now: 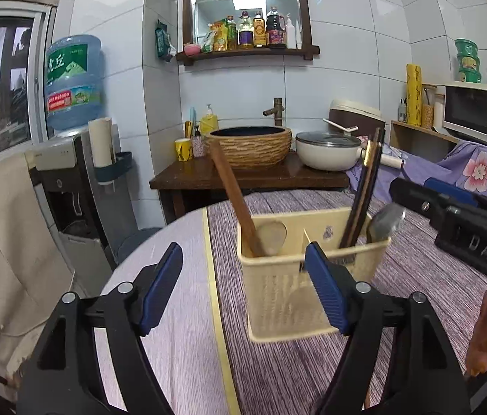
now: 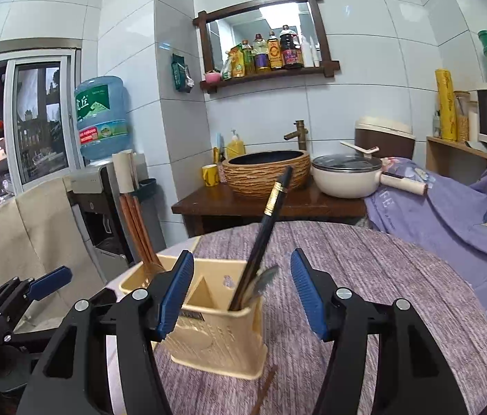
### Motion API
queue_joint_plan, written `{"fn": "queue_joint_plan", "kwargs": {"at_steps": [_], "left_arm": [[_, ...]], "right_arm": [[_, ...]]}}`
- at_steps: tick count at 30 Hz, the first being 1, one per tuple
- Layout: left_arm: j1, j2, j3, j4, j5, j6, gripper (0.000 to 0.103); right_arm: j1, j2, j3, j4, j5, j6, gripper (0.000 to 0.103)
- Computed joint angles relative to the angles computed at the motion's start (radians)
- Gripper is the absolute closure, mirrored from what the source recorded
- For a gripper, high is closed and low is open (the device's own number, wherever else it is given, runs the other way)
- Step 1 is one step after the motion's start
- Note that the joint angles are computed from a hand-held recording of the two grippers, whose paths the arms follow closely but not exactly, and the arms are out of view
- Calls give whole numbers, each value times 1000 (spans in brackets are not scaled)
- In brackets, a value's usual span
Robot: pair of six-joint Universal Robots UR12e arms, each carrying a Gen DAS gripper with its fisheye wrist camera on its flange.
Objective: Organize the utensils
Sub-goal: 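Lower the left tool to grasp a spoon while the right tool grasps a wooden chopstick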
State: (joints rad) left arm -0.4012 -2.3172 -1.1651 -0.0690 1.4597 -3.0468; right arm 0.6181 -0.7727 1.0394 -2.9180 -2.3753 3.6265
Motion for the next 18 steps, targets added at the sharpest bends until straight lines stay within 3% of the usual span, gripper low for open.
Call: {"fn": "queue_joint_plan", "kwargs": {"at_steps": [3,9,12,18], "left_arm": [[2,30,-52,-40,-16,-2,27],[-4,66,-134,-181,-55,70,27],[-7,72,-158,-240,-73,102,27],[-16,80,-195,-269,-100,137,27]], "right_arm": [[1,-29,39,90,17,81,46],[-2,-69,110,316,109,279,46],[-1,-76,139,364,133,345,46],[1,-88,179,401,154,418,46]]}}
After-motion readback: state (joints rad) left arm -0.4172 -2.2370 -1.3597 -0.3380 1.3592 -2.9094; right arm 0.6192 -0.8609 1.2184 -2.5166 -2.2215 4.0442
